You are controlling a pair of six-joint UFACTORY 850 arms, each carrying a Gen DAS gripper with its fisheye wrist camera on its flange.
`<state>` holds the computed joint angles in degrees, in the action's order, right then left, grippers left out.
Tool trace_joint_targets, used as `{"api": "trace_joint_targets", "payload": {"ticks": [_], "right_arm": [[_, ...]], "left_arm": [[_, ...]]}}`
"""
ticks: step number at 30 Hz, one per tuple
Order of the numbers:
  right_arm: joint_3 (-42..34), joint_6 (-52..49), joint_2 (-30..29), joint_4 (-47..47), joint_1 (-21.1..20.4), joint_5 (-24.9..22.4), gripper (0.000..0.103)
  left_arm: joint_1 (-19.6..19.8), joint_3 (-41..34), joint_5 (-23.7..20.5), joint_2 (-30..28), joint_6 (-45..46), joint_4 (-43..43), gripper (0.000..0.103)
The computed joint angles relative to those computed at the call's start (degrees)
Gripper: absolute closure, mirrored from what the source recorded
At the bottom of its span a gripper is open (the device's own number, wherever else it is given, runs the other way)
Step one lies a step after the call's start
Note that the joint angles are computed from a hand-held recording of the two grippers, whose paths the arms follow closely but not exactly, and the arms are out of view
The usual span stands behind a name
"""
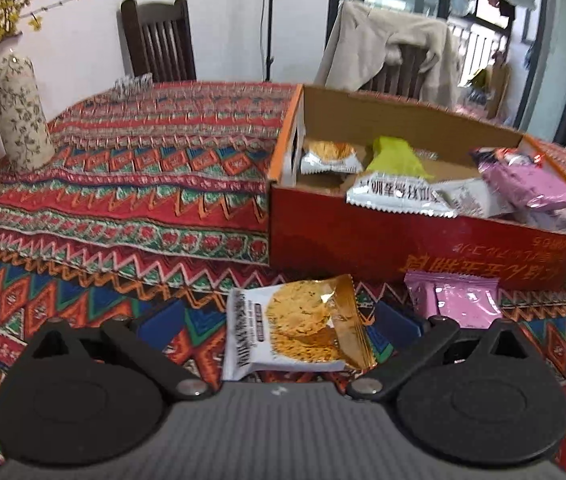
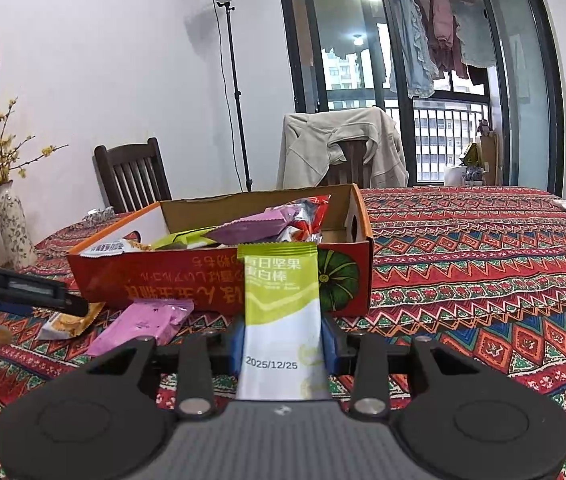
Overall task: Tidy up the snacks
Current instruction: 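Lower the left tool onto a cracker packet while the right tool holds its bar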
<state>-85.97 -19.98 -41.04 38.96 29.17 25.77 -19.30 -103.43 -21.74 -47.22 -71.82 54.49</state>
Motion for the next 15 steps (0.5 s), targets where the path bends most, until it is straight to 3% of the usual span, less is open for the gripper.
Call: {"api": "trace_joint_targets", "payload": {"ticks": [4, 9, 15], "right_arm": [[0.4, 1.9, 0.2, -1.4, -0.2, 0.1, 0.067], [0.6, 3.4, 0.3, -2.8, -0.3, 0.1, 0.066], [0.8, 4.0, 0.4, -3.2, -0.3, 0.4, 0.066]], "left_arm": [[-0.1, -4.6, -4.1, -3.2, 6.6, -7.9, 0.0], [-0.3, -4.6, -5.9, -3.6, 0.3, -3.1, 0.0], [-0.1, -5.4, -6.6, -3.7, 4.0, -6.4, 0.0]]}}
